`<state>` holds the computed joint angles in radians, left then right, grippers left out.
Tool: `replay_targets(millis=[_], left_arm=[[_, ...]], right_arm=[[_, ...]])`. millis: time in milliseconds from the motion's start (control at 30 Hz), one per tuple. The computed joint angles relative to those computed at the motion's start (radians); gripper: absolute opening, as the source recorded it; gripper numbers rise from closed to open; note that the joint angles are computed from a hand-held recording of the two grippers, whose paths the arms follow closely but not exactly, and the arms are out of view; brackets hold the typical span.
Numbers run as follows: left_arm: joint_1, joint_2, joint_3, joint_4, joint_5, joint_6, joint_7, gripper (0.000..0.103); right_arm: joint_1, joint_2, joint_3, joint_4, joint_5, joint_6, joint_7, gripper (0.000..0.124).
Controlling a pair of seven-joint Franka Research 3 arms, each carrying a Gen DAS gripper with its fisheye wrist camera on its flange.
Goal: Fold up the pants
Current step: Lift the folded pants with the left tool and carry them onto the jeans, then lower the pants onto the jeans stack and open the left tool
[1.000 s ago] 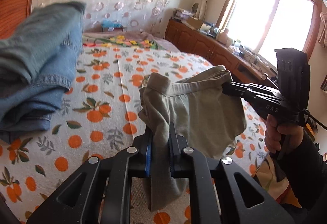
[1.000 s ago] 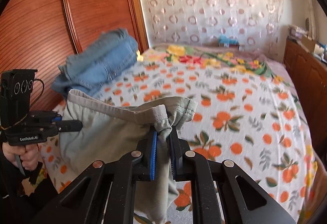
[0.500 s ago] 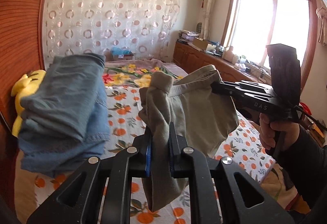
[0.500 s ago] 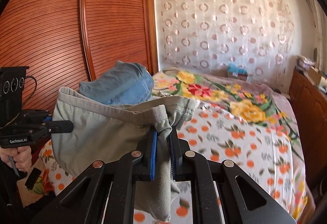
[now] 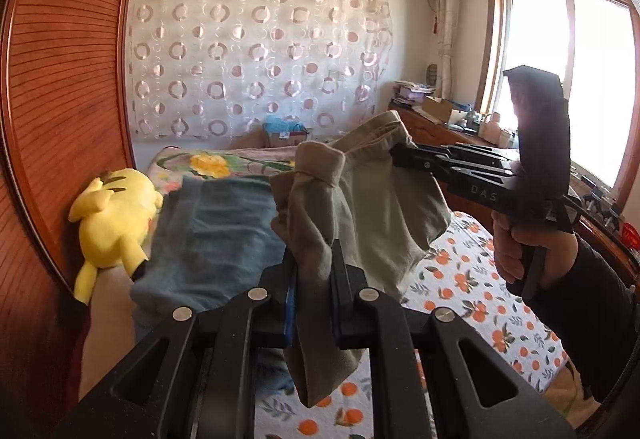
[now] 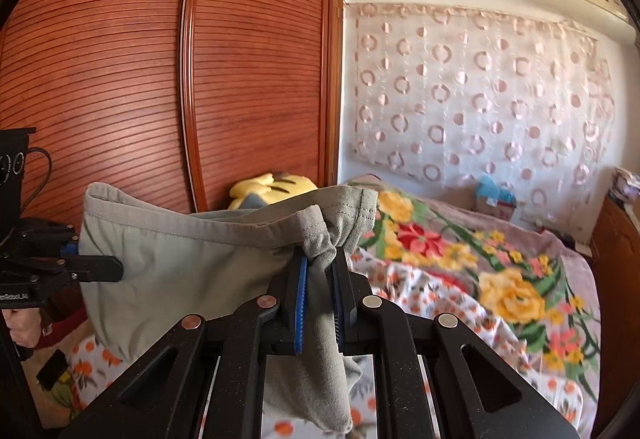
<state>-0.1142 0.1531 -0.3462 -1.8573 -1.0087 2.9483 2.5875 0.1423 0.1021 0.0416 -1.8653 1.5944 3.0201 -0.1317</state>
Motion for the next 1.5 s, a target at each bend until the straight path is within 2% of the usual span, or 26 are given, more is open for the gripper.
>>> replay_targets(millis=[100, 233, 467, 633, 700, 733, 767, 833, 900, 933, 967, 1100, 1200, 1267, 1400, 1433, 1500], left_arm=[[-0.001, 0.025, 0.014, 0.032, 0.06, -0.009, -0.076, 0.014], [0.011, 0.029, 0.009, 0.022, 0.125, 0.01, -0.16, 0.014], [0.033, 0.055, 0.02, 0.01, 0.287, 0.008, -0.354, 0.014], [0.077, 0.077, 0.015, 0.015, 0.358, 0.003, -0.451, 0.014], [0.084, 0.088, 0.025, 0.018, 0.404, -0.004, -0.51, 0.015], [0.102, 0.093, 0.014, 0.019, 0.4, -0.011, -0.514, 0.016], [0.121, 0.095, -0.002, 0.019, 0.384, -0.018, -0.508, 0.017], [0.145, 0.093, -0.017, 0.01, 0.362, -0.019, -0.498, 0.02], [0.152, 0.083, -0.019, -0.009, 0.359, -0.001, -0.499, 0.022], [0.159, 0.079, -0.024, -0.015, 0.35, 0.006, -0.491, 0.027], [0.167, 0.071, -0.033, -0.028, 0.332, 0.024, -0.478, 0.03], [0.19, 0.061, -0.067, -0.04, 0.268, 0.075, -0.404, 0.045], [0.199, 0.068, -0.091, -0.025, 0.231, 0.091, -0.353, 0.047], [0.215, 0.079, -0.12, -0.009, 0.187, 0.097, -0.292, 0.047], [0.233, 0.115, -0.162, 0.033, 0.123, 0.09, -0.175, 0.047], [0.215, 0.123, -0.142, 0.039, 0.152, 0.083, -0.19, 0.047], [0.153, 0.143, -0.064, 0.052, 0.283, 0.06, -0.307, 0.047]], right_arm=[[-0.009, 0.069, -0.003, 0.07, -0.128, -0.024, 0.107, 0.011], [-0.018, 0.173, -0.004, 0.183, -0.4, -0.066, 0.303, 0.011], [0.007, 0.419, -0.043, 0.528, -0.792, -0.232, 0.603, 0.011], [0.01, 0.6, -0.027, 0.787, -0.95, -0.317, 0.709, 0.011], [0.013, 0.671, -0.038, 0.892, -1.013, -0.36, 0.787, 0.011], [-0.003, 0.712, -0.017, 0.949, -1.06, -0.378, 0.848, 0.012], [0.001, 0.723, -0.031, 0.97, -1.047, -0.411, 0.862, 0.017], [-0.012, 0.744, -0.02, 0.999, -1.068, -0.412, 0.924, 0.025], [-0.037, 0.743, 0.015, 0.996, -1.067, -0.392, 0.939, 0.031], [-0.052, 0.744, 0.048, 0.988, -1.099, -0.352, 0.968, 0.038], [-0.057, 0.718, 0.045, 0.945, -1.068, -0.319, 0.949, 0.04], [-0.136, 0.595, 0.152, 0.729, -1.006, -0.233, 0.826, 0.04], [-0.178, 0.517, 0.199, 0.588, -0.936, -0.181, 0.743, 0.04], [-0.18, 0.479, 0.209, 0.512, -0.897, -0.139, 0.709, 0.04], [-0.157, 0.477, 0.181, 0.508, -0.887, -0.137, 0.734, 0.04], [-0.148, 0.472, 0.169, 0.5, -0.893, -0.129, 0.748, 0.04], [-0.101, 0.51, 0.108, 0.549, -0.952, -0.122, 0.83, 0.04]])
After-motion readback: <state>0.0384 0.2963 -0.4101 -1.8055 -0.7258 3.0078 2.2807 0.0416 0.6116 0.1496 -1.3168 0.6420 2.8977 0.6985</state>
